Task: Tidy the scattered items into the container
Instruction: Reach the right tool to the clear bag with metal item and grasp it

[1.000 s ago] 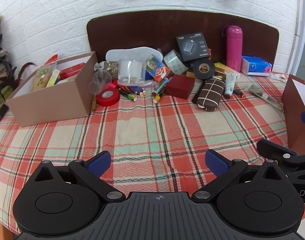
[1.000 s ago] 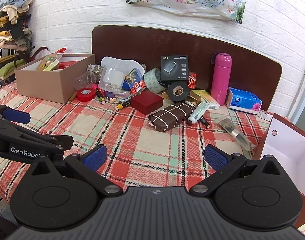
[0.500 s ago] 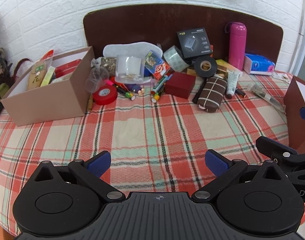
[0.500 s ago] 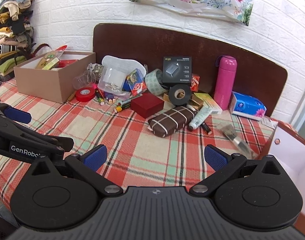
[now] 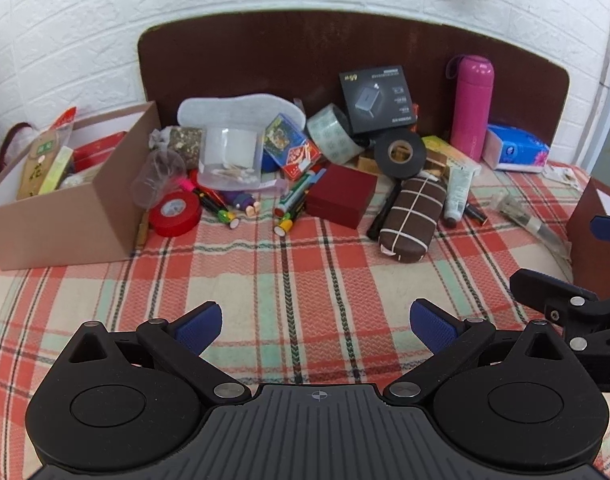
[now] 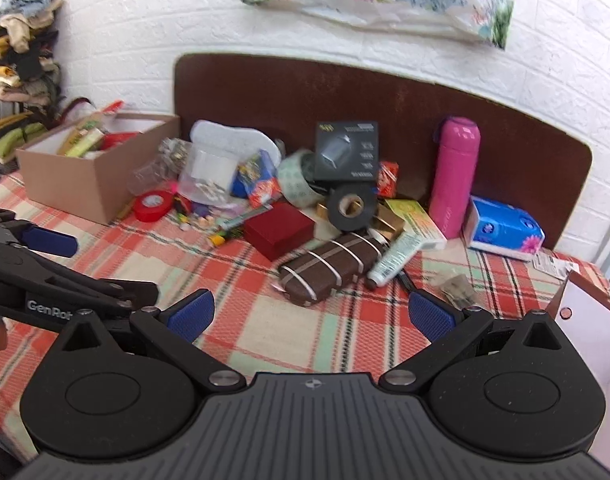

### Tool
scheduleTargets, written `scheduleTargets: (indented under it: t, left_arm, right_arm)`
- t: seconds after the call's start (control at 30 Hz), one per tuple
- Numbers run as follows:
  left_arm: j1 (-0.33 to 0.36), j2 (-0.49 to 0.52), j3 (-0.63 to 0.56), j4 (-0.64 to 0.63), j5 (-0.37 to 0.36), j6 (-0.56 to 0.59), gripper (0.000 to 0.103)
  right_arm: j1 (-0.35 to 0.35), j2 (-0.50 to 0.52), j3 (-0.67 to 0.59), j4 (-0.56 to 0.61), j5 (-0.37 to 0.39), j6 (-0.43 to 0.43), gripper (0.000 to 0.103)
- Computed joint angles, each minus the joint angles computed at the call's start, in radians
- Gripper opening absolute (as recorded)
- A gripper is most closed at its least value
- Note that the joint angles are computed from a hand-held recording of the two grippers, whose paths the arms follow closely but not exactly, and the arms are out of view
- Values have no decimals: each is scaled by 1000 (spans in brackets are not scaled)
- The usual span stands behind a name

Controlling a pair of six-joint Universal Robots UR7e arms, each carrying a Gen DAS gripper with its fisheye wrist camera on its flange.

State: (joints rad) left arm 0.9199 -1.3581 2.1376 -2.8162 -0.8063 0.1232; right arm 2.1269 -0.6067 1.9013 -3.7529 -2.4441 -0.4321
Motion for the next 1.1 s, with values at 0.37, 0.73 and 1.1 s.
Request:
scheduleTargets:
  t: [0.37,0.73,1.1]
  left_arm:
    - [50,172,-135,-19,-48,-21,103]
    - [82,340,-276,13,-79,-8,94]
    - [109,479,-417,93,-149,29,70]
  right_arm:
    - [-199,-35,-24,87,51,93,103]
    - [-289,-4,-133,140,-6,-100,103]
    - [-369,11,-162,114,18,-209,100]
